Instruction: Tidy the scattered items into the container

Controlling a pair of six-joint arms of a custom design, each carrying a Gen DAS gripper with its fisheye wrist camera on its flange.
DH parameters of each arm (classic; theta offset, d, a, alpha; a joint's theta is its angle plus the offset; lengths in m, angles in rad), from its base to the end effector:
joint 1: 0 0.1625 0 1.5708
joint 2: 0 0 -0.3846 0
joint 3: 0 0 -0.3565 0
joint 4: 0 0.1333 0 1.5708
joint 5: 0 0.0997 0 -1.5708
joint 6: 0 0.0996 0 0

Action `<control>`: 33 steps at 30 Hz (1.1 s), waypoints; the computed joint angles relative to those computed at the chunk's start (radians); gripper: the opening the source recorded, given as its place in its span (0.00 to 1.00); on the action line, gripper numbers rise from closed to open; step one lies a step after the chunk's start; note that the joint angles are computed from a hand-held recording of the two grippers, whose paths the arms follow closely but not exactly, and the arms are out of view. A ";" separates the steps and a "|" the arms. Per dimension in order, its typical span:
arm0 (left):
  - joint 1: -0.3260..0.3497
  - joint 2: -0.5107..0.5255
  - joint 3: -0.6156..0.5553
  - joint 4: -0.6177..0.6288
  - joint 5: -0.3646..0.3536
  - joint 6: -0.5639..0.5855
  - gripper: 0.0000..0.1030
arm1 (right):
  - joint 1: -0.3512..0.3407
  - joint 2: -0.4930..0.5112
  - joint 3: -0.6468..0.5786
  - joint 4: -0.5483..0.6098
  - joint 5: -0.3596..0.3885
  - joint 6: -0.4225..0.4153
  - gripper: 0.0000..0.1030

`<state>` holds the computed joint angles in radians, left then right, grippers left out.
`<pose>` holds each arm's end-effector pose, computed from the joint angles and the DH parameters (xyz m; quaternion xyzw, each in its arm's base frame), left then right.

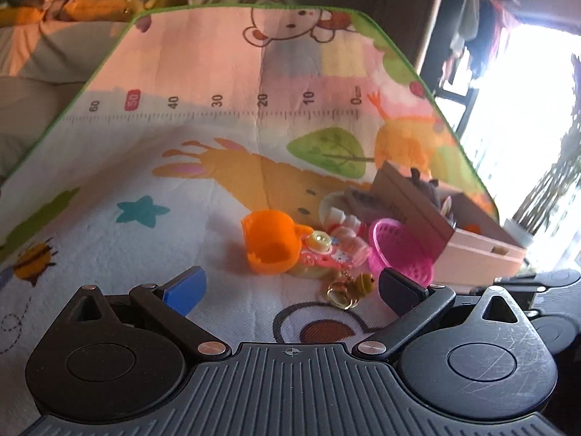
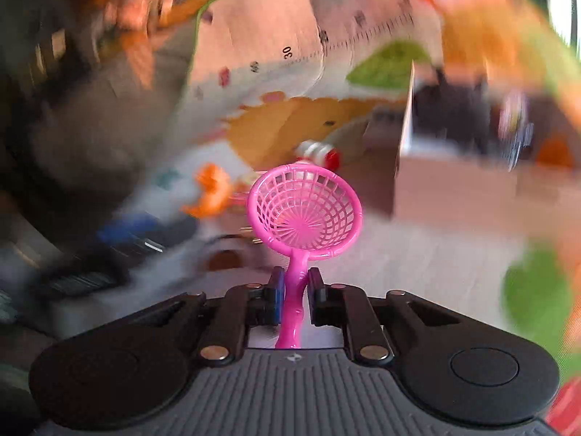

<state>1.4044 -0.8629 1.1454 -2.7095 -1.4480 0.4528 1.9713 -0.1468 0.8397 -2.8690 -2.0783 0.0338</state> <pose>0.0222 -0.7464 0.3658 0.2524 0.8726 -0.4022 0.1144 0.3847 -0.6909 -0.0238 0.0949 -0.9221 0.3334 0.1718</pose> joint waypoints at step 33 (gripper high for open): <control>-0.199 0.039 0.118 0.051 0.034 0.320 1.00 | 0.074 -0.149 0.546 -0.910 -0.370 -0.319 0.84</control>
<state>1.2054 -0.8243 1.2634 -2.6584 -1.4141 0.7731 2.0456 -0.2957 1.3859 -3.7794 -2.4483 -0.2857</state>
